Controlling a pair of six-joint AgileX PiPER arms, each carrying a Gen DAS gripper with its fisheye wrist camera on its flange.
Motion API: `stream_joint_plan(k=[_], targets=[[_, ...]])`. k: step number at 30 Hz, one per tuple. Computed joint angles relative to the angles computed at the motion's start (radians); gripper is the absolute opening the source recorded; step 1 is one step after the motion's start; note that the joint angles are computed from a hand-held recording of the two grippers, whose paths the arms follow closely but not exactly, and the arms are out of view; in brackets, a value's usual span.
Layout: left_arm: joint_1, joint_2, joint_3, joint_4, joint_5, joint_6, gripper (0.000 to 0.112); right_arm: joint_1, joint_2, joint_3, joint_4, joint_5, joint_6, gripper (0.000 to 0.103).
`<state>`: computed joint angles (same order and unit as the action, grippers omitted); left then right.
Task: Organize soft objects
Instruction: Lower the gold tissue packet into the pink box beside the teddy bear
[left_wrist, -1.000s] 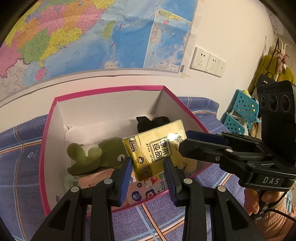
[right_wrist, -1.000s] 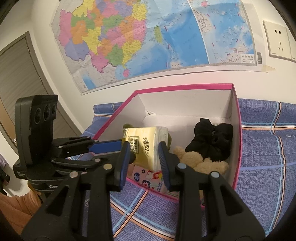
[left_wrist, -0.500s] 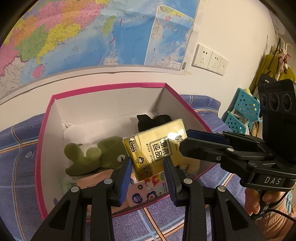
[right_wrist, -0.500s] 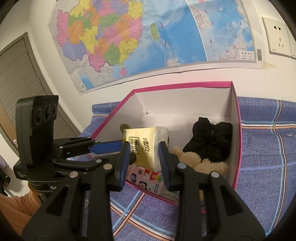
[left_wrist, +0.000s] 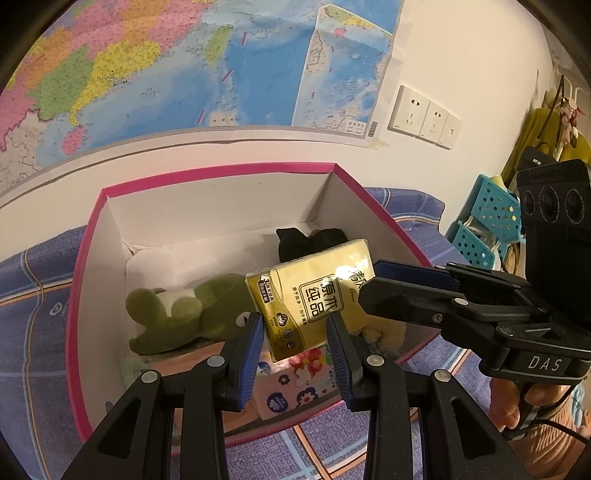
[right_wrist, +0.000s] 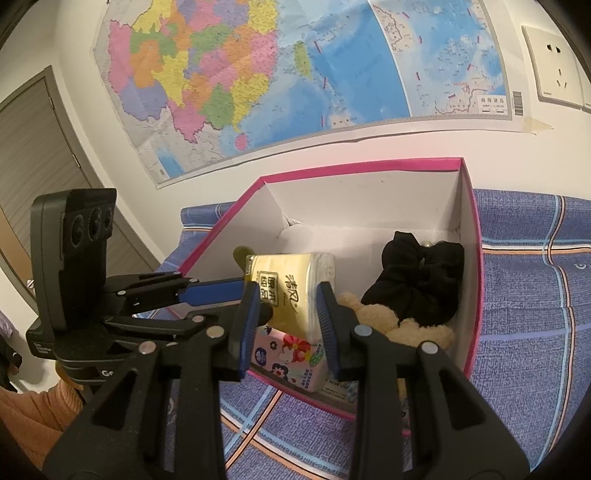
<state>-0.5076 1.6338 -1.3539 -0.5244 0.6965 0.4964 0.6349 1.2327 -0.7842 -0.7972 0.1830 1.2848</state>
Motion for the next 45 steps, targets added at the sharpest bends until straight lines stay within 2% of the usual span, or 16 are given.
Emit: stream_joint_plan(k=[28,32,39,45], targets=[[0.007,0.060,-0.056,0.005,0.026,-0.011,0.034,-0.012,0.035,-0.018,-0.009,-0.001,0.014,0.035],[0.002,0.077,-0.083,0.016,0.032,-0.028,0.034,-0.022,0.036,-0.024,0.023,-0.002,-0.023,0.035],[-0.006,0.101,-0.118,0.022,0.042,-0.043,0.034,-0.062,0.037,-0.034,0.184,-0.016,-0.196,0.035],[-0.007,0.112,-0.133,0.027,0.048,-0.053,0.034,-0.079,0.040,-0.035,0.242,-0.025,-0.255,0.035]])
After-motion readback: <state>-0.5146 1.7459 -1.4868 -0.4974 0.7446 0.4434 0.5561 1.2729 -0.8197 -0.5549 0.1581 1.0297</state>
